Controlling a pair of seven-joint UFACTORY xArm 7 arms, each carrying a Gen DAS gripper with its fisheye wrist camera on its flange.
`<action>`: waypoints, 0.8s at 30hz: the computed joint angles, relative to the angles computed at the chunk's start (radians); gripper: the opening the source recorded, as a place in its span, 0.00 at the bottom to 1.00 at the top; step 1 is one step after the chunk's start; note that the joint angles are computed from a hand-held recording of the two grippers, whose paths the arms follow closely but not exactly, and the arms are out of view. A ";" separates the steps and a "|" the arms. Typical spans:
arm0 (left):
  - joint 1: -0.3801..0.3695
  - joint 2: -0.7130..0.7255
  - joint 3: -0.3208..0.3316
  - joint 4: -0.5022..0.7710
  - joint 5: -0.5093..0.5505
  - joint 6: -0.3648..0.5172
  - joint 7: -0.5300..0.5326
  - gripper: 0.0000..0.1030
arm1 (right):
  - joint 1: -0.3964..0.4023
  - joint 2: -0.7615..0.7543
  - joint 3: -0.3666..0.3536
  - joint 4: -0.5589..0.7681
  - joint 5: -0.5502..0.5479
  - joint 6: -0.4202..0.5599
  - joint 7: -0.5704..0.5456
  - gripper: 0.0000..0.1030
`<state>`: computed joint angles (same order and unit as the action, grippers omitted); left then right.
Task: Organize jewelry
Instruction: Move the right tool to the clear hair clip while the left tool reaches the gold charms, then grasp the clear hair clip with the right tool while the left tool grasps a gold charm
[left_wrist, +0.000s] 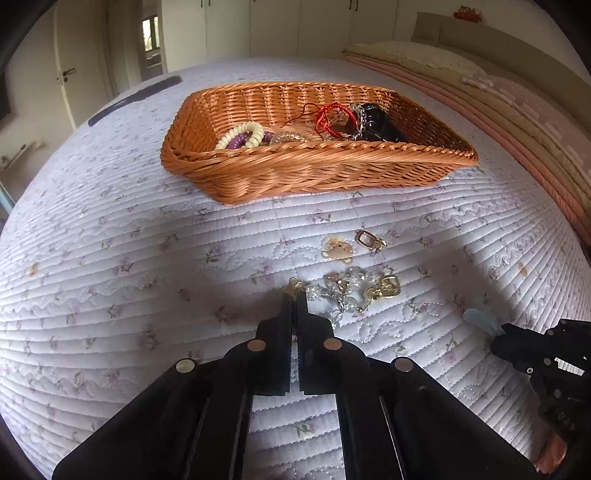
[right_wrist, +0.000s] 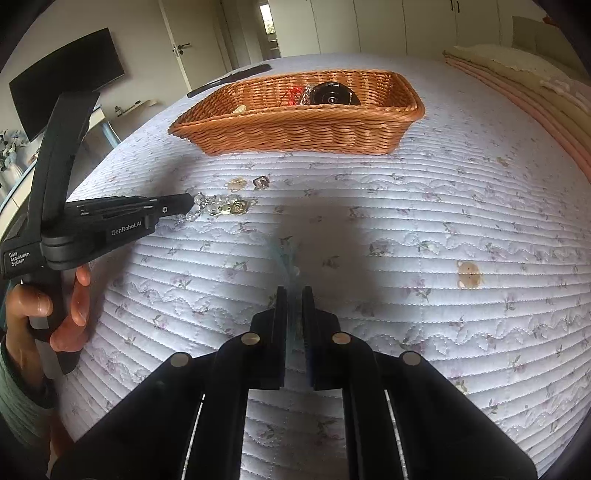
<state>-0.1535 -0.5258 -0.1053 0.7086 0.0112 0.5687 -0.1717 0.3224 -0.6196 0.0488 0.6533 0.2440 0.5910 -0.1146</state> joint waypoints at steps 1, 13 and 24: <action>-0.001 -0.011 0.003 -0.008 -0.002 -0.006 0.001 0.00 | 0.002 0.000 0.000 -0.001 0.000 0.000 -0.001 0.07; -0.154 -0.245 0.231 -0.125 -0.281 0.005 0.196 0.00 | 0.010 0.022 0.002 0.019 0.006 0.009 -0.006 0.20; -0.172 -0.349 0.216 -0.110 -0.400 0.026 0.319 0.00 | 0.003 0.019 0.037 0.011 -0.048 -0.015 0.037 0.06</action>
